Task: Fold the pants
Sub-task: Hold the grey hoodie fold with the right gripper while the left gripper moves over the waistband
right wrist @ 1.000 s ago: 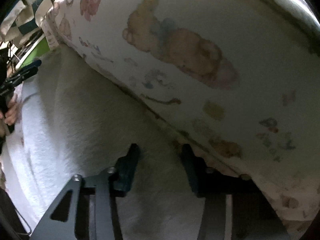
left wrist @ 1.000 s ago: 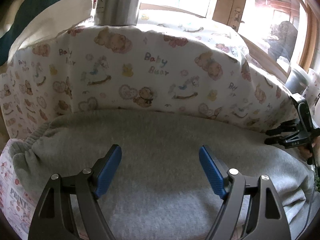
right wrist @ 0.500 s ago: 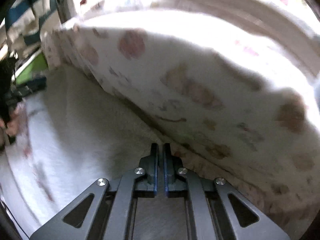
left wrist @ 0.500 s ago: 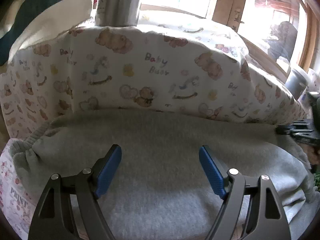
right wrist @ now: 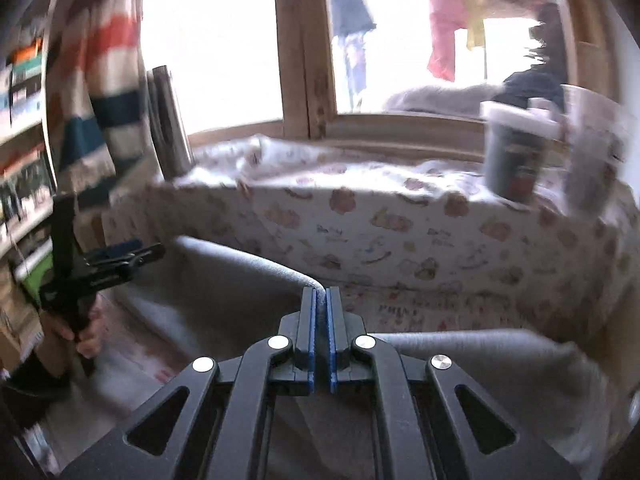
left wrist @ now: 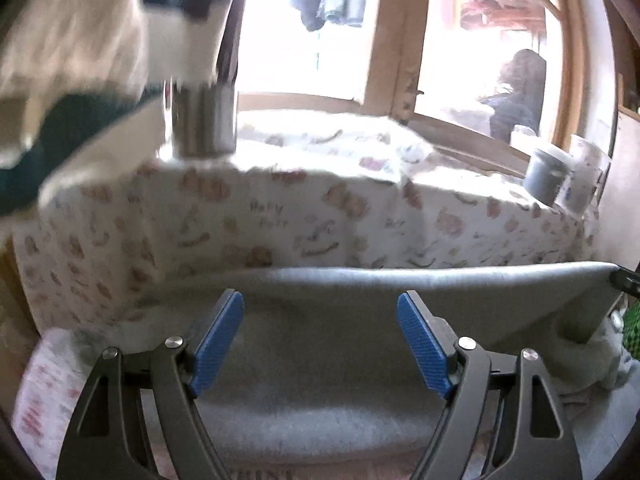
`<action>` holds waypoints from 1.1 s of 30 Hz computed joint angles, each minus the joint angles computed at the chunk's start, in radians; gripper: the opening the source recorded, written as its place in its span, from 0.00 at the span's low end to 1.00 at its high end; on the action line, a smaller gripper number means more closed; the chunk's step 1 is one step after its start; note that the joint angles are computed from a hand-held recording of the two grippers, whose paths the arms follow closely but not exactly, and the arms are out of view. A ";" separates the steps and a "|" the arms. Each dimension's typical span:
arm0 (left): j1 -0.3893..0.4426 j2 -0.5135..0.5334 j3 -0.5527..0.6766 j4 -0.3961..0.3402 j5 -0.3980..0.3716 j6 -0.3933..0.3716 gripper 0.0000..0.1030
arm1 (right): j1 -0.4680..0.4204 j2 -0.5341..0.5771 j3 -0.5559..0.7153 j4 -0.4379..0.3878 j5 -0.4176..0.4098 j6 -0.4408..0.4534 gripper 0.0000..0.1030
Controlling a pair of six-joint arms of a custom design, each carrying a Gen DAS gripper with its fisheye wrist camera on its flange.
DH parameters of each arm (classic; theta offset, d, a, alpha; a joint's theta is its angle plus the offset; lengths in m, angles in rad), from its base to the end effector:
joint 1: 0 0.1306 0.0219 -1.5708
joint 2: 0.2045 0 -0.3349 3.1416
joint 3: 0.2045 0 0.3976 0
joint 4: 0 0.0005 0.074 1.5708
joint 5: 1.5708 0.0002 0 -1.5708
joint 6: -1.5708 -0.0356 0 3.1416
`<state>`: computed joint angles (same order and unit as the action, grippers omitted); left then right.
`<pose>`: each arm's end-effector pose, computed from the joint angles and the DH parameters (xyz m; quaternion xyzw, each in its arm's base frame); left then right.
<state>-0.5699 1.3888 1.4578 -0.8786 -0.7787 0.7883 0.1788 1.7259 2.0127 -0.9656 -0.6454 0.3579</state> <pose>0.4295 -0.2462 0.4208 -0.2338 0.8385 0.0584 0.4888 0.5874 0.1274 0.4921 -0.3588 0.7887 0.2484 0.4330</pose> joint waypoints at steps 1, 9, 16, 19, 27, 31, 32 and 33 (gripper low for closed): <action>-0.002 -0.004 0.012 -0.021 0.030 0.014 0.76 | -0.002 -0.065 -0.087 0.077 0.022 -0.024 0.04; -0.004 -0.040 0.013 -0.147 0.274 0.242 0.77 | -0.080 -0.358 -0.525 0.317 -0.066 -0.205 0.04; -0.058 -0.063 -0.044 -0.244 0.231 0.422 0.74 | -0.126 -0.527 -0.771 0.327 -0.071 -0.211 0.04; -0.118 -0.075 -0.043 -0.329 0.142 0.467 0.62 | -0.154 -0.518 -0.781 0.202 -0.092 -0.142 0.04; -0.178 -0.128 -0.085 -0.408 0.067 0.562 0.69 | -0.205 -0.560 -0.859 0.166 -0.053 -0.092 0.01; -0.142 -0.130 -0.098 -0.367 0.094 0.546 0.69 | -0.189 -0.539 -0.837 0.235 0.001 -0.220 0.02; -0.144 -0.118 -0.085 -0.382 0.083 0.543 0.69 | -0.186 -0.524 -0.819 0.241 -0.006 -0.247 0.08; -0.150 -0.101 -0.068 -0.404 0.065 0.543 0.69 | -0.181 -0.506 -0.798 0.252 -0.008 -0.285 0.27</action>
<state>-0.7198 1.2882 1.3900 -1.2827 -0.7137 1.3311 -0.0017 1.2204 1.2152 -0.7133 -0.6539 0.0728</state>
